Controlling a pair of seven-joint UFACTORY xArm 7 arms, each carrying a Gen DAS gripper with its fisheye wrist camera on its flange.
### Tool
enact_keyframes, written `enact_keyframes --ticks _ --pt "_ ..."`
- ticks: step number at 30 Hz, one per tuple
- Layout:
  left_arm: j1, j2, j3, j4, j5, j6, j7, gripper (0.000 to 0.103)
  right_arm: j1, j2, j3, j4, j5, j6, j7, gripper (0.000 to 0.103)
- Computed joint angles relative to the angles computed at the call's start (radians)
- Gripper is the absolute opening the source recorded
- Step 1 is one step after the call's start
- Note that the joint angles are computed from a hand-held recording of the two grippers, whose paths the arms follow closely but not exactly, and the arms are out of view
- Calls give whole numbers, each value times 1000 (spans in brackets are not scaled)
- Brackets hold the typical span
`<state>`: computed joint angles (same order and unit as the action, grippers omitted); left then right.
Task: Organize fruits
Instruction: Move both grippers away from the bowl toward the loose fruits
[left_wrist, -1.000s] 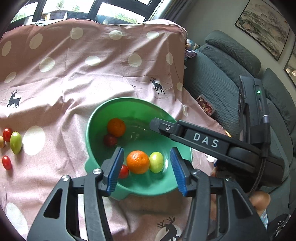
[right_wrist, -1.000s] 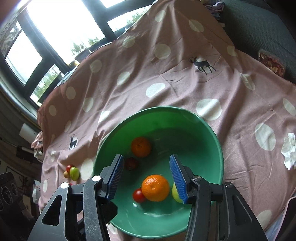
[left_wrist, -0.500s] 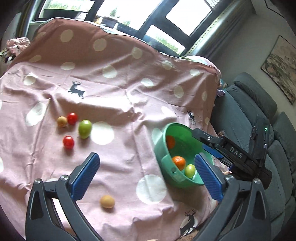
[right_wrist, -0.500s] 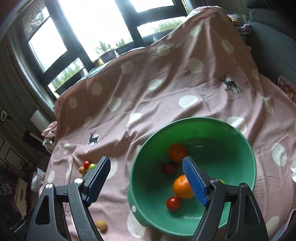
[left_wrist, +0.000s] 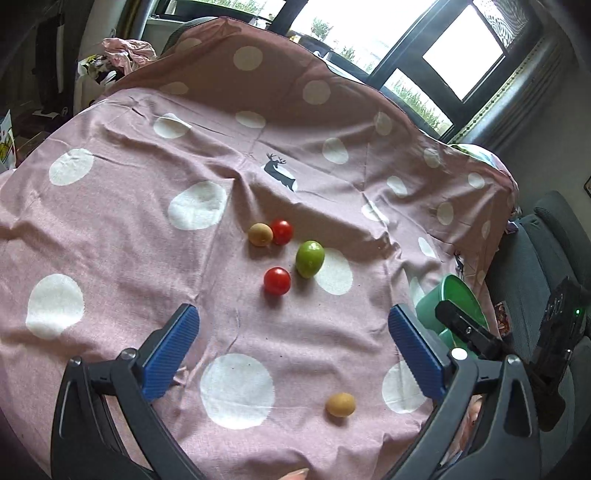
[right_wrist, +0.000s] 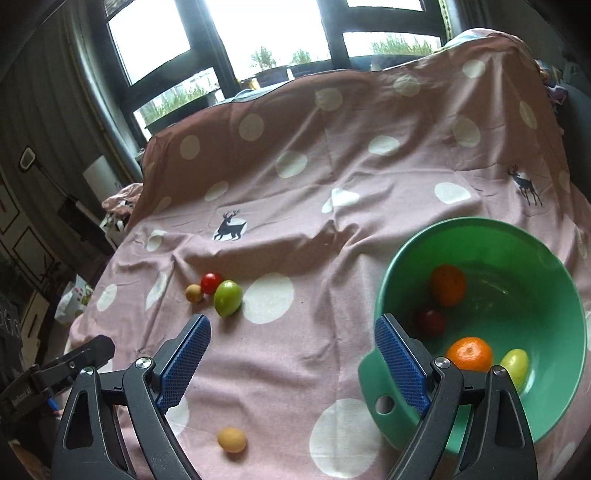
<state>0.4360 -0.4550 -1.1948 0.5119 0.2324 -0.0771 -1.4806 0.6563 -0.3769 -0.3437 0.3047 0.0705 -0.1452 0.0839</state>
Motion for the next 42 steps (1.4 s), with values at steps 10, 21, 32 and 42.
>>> enact_keyframes --ticks 10,21,32,42 --pt "-57 -41 68 -58 -24 -17 -30 102 -45 134 160 27 -60 -30 40 91" --pt "-68 -13 78 -67 -51 -45 -5 102 -260 193 399 50 -99 -18 92 91" --pt "-48 22 52 -59 -78 -71 45 102 -225 212 349 62 -120 -6 119 91" --pt "-29 36 28 -49 -79 -72 67 101 -147 226 265 75 -99 22 111 91"
